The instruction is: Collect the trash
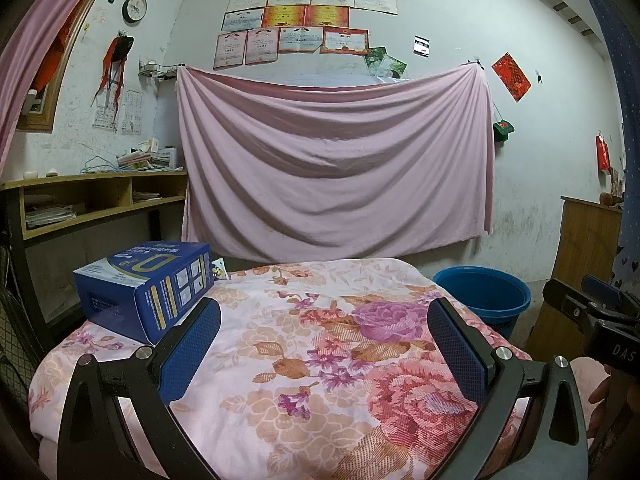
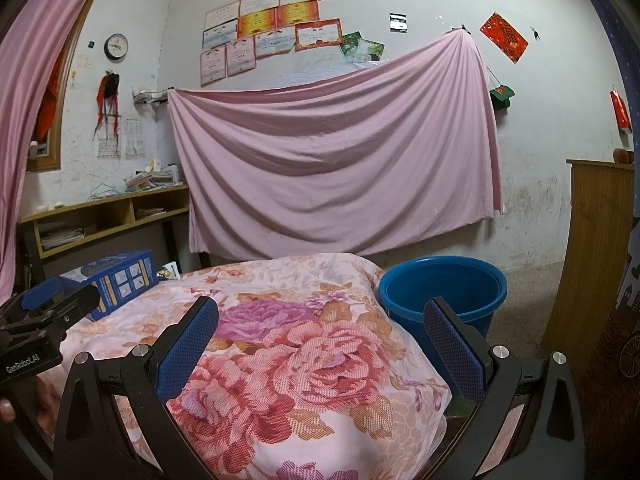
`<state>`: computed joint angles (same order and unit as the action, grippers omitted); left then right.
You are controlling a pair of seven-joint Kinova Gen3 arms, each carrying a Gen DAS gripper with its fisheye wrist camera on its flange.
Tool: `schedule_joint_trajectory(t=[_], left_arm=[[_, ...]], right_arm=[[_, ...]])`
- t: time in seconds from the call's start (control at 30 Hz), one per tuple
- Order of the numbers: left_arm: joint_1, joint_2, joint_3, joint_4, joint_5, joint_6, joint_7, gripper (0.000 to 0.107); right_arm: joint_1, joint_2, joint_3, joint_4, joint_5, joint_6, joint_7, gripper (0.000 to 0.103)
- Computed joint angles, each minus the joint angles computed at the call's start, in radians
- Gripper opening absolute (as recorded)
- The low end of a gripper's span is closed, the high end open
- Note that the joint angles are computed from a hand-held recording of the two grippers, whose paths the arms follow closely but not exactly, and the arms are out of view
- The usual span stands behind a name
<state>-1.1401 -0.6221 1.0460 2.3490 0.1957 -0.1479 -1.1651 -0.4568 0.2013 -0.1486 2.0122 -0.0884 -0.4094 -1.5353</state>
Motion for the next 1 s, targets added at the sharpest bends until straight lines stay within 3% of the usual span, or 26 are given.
schedule_joint_trajectory(t=[1.0], left_arm=[[0.008, 0.035, -0.012, 0.026, -0.001, -0.037, -0.029, 0.101]], right_arm=[[0.003, 0.000, 0.000, -0.004, 0.005, 0.007, -0.006, 0.103]])
